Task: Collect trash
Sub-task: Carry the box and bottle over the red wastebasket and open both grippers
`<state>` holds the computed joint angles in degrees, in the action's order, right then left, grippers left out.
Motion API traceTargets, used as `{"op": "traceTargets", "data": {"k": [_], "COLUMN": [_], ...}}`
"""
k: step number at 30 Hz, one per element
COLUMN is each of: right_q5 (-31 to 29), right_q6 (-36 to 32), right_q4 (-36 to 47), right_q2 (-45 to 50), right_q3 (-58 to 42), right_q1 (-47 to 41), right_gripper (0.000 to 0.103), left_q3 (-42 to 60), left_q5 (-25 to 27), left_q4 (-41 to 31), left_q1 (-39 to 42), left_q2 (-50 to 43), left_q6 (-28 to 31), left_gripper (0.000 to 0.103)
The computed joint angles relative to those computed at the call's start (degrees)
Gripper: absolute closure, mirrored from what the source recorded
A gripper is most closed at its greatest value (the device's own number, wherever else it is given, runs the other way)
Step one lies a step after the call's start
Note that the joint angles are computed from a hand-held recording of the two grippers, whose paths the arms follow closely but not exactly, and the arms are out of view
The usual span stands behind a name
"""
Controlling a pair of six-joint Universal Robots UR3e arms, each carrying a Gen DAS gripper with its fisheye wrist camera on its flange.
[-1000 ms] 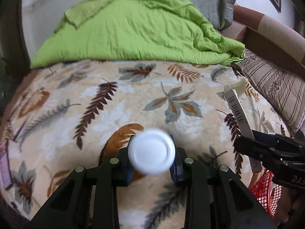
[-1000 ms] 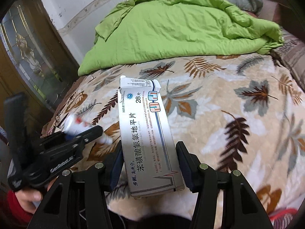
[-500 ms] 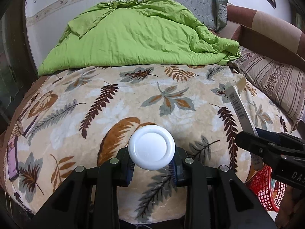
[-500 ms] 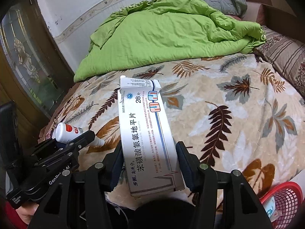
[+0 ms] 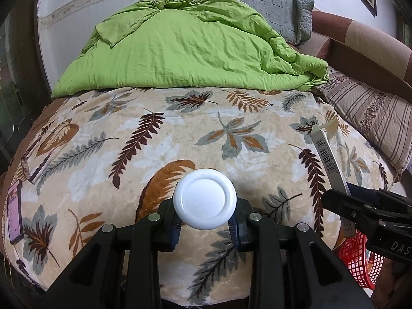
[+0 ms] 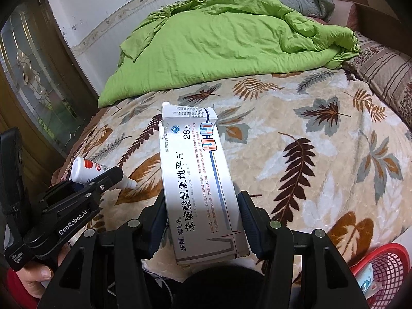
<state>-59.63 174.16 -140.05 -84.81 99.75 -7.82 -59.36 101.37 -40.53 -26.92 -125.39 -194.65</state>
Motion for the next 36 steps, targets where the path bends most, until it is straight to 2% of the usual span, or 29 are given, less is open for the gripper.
{"op": "traceTargets", "data": {"k": [8,15,23,32,36], "right_q5": [0.26,1.59,3.22,5.55,6.73], "right_q6": [-0.01,-0.65,-1.99,-6.74,-10.79], "right_q4": [-0.51,-0.38,1.43,9.51,17.43], "right_q2": [-0.23,-2.92,-6.05,-16.31,-23.99], "right_q3": [0.53,2.89,5.32,12.52,16.19], "right_q1": [-0.33,-2.3,-5.66,-15.69,-24.19], "right_gripper": [0.045,0.045,0.045,0.045,0.045], "left_q3": [1.13,-0.82,2.99,16.65,30.56], "left_q5": [-1.51,-4.85,-7.05,-10.47,-13.44], "left_q4": [-0.16,1.45,-0.9,-7.73,-15.2], "left_q1": [0.59,1.8,1.73,-2.25,-5.12], "left_q2": [-0.32,1.49,-0.04,-6.63,-13.73], "left_q6": [-0.78,-1.21,-1.17,1.14,2.78], "left_gripper": [0.074,0.074,0.074,0.074,0.074]}}
